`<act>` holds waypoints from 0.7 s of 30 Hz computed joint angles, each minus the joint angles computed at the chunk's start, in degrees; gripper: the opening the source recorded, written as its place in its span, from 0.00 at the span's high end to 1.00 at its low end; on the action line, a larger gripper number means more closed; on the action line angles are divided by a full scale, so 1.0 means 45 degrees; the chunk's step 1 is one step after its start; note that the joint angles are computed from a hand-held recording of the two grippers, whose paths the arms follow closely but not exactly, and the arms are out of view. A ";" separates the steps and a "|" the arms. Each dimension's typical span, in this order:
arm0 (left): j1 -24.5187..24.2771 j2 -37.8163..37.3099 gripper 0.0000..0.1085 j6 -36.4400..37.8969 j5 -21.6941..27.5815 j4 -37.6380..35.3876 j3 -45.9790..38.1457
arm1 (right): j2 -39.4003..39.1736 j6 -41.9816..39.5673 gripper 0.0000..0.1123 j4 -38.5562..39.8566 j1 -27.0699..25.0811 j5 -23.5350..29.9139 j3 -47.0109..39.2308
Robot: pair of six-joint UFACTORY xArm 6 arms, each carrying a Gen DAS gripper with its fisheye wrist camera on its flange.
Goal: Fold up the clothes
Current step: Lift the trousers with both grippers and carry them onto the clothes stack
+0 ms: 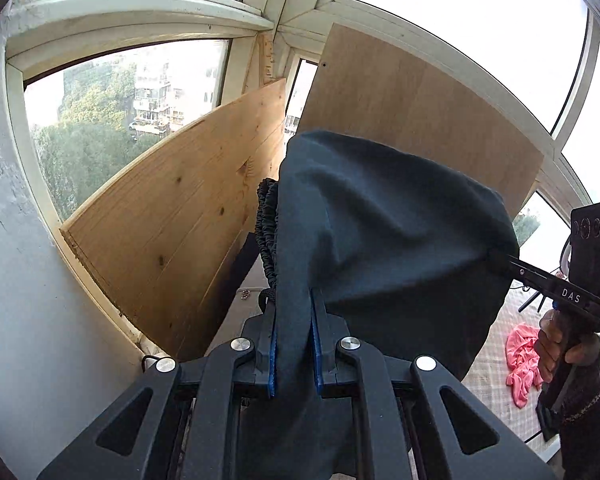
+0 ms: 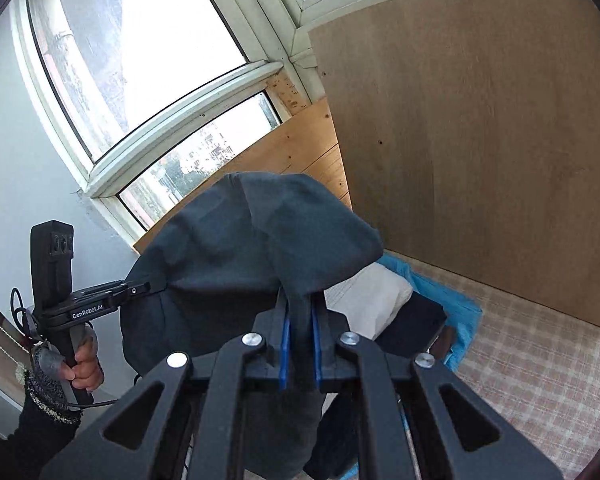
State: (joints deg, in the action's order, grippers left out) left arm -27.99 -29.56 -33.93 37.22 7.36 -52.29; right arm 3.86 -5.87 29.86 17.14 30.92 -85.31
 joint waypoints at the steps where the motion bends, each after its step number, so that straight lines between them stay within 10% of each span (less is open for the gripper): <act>1: 0.0263 0.0305 0.90 0.0497 -0.0254 -0.0430 0.0038 | 0.0302 0.0251 0.93 -0.0183 0.0008 0.0034 -0.0221; 9: 0.0858 0.1139 0.86 0.1476 -0.1614 -0.1289 0.0886 | 0.3315 0.1435 0.92 -0.1665 -0.0509 0.1762 -0.3409; 21: 0.0241 0.0346 0.75 -0.1358 0.1030 0.2845 -0.0205 | 0.1909 0.1236 0.79 -0.2572 -0.1155 0.1881 -0.2242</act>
State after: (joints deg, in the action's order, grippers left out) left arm -26.90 -28.00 -40.04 41.86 20.16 -53.21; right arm 12.45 -0.31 18.29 11.94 39.38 -95.40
